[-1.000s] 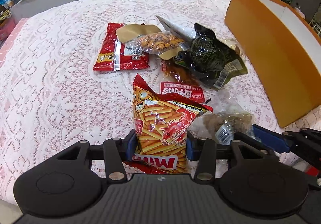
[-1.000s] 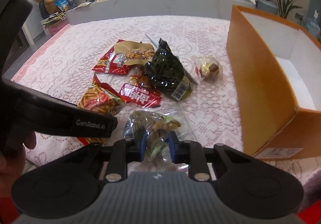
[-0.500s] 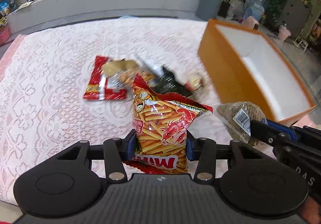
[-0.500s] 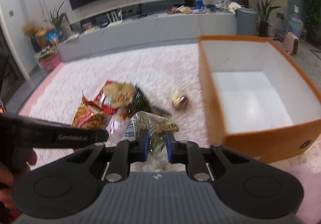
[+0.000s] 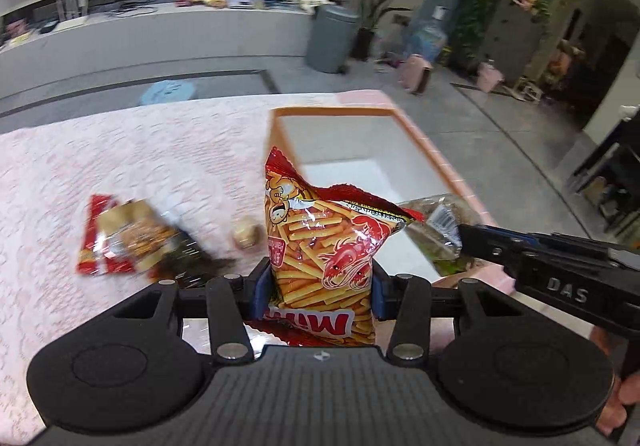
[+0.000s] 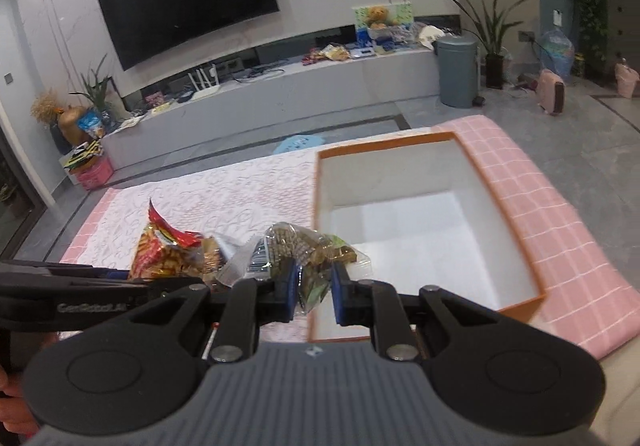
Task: Organize snacks
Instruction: 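Lift both held bags and carry them over the orange box, then open both tools to drop the bags into the box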
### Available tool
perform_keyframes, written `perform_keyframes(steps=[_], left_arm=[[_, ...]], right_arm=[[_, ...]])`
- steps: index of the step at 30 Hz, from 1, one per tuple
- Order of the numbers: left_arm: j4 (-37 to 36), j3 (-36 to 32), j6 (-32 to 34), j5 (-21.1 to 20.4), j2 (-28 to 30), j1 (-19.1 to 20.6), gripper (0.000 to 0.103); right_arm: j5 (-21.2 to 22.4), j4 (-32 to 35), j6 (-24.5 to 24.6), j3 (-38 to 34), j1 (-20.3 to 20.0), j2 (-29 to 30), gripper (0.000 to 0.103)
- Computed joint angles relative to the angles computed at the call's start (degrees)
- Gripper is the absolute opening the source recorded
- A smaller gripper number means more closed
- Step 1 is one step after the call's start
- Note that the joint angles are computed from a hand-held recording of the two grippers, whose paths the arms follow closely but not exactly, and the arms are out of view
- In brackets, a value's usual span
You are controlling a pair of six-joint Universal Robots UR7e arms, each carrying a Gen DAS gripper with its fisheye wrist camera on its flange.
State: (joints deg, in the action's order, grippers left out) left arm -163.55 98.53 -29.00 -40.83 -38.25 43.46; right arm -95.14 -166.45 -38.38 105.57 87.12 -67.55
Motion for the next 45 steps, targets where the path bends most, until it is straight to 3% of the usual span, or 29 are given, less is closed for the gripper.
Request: perform_keyframes(steps=[12, 19, 22, 30, 36, 45], left_arm=[[10.59, -20.13, 7.67, -7.20, 11.96, 3.82, 0.053], [18.97, -27.21, 6.66, -10.06, 15.88, 6.15, 0.052], [21.02, -29.89, 7.57, -12.76, 17.30, 7.45, 0.052], [25.90, -35.75, 8.68, -15.37, 20.65, 9.44, 0.052], [30.01, -39.97, 7.80, -13.43, 23.09, 10.18, 0.052], [35.94, -44.44, 7.18, -9.53, 26.10, 10.03, 0.056]], right_arm=[[-9.23, 7.50, -4.89, -13.79, -1.48, 6.42, 0.015], [-13.07, 12.28, -8.35, -21.54, -3.14, 11.86, 0.015], [-13.34, 13.45, -9.57, -23.70, -3.54, 13.65, 0.015], [-17.22, 19.28, -12.02, -28.86, -3.80, 17.61, 0.015], [-18.72, 22.74, -13.08, -32.03, -4.01, 20.10, 0.015], [-21.15, 19.46, -18.18, -30.76, -3.27, 20.77, 0.017]])
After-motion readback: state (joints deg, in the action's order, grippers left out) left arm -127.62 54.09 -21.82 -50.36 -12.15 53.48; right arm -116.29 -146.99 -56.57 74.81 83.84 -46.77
